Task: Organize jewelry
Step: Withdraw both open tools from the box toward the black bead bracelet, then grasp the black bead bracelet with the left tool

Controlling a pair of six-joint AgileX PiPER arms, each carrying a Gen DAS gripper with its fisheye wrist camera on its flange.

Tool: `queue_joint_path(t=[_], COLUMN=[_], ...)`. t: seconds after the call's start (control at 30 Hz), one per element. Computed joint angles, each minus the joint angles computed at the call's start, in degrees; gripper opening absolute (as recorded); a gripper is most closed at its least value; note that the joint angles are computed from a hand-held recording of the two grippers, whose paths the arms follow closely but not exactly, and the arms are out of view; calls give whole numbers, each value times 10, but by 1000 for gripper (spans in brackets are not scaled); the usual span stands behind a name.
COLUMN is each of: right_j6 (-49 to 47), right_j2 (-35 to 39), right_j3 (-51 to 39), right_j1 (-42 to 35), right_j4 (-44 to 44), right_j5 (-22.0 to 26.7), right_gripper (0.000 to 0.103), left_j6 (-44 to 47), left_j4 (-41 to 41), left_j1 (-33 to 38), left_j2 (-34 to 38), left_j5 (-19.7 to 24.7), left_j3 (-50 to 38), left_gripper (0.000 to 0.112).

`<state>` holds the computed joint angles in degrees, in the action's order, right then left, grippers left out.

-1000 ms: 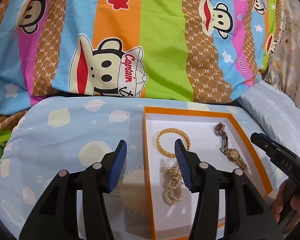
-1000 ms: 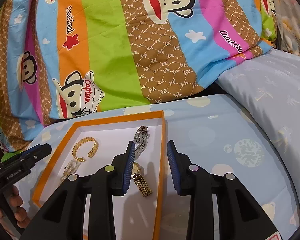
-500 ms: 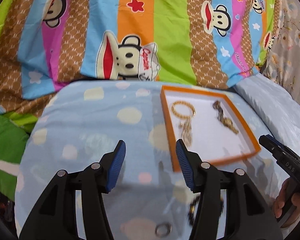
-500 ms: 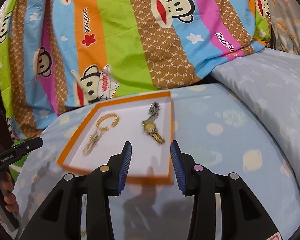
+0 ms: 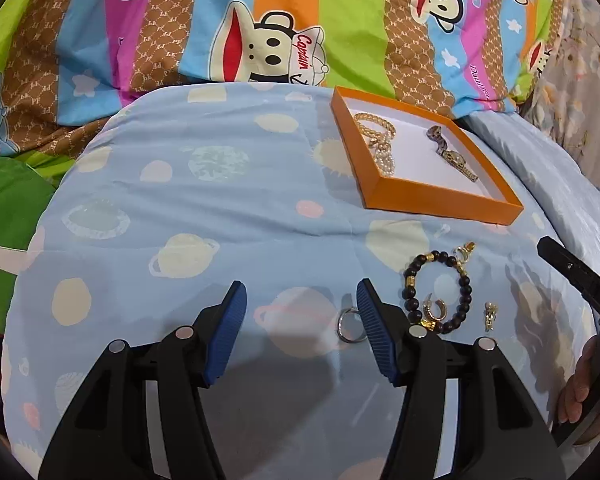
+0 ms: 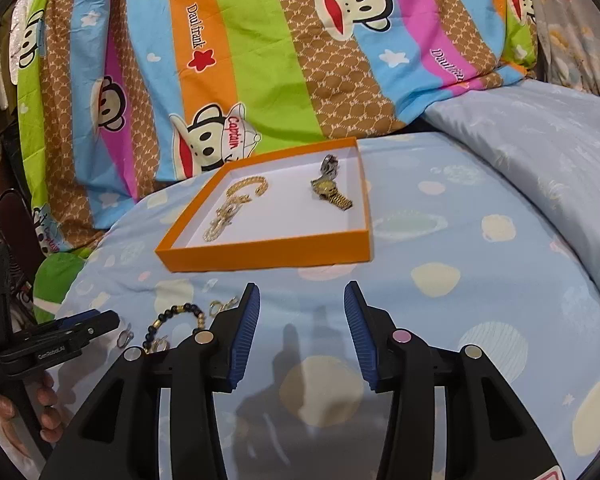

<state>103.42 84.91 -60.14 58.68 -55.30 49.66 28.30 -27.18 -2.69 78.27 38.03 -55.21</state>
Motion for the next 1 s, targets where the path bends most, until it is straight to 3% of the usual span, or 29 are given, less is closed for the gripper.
queue_joint_path(t=[0.13,0.37,0.5,0.63,0.83,0.97,1.0], right_j6=[-30,-90,-99,-91,-93,-106,-108], right_j2=[15,40,41,30,32,35,36], right_j3=[-19,-54,-53,-38,-40,-45,-46], right_j1=[8,22,16,3,4,0,-1], right_j4=[9,36,44,52,52,61,62], right_j5=[12,23,17,-4,-8,-10,-10], right_gripper=[44,44,45,45,45,45,45], left_j6=[11,23,40,10,-34,-77,-80], left_j4=[-3,-4,-29,-18,24,79,83], left_j1=[-7,-18,-15,-38,-96,-132,-135], left_j2=[-6,-16,-1,32,59,57,57], left_j5=[-8,-18,10,37,20,-11,-16], left_j3=[5,16,2,-32,-57,-50,-48], left_gripper=[63,64,64,64,63,51,42])
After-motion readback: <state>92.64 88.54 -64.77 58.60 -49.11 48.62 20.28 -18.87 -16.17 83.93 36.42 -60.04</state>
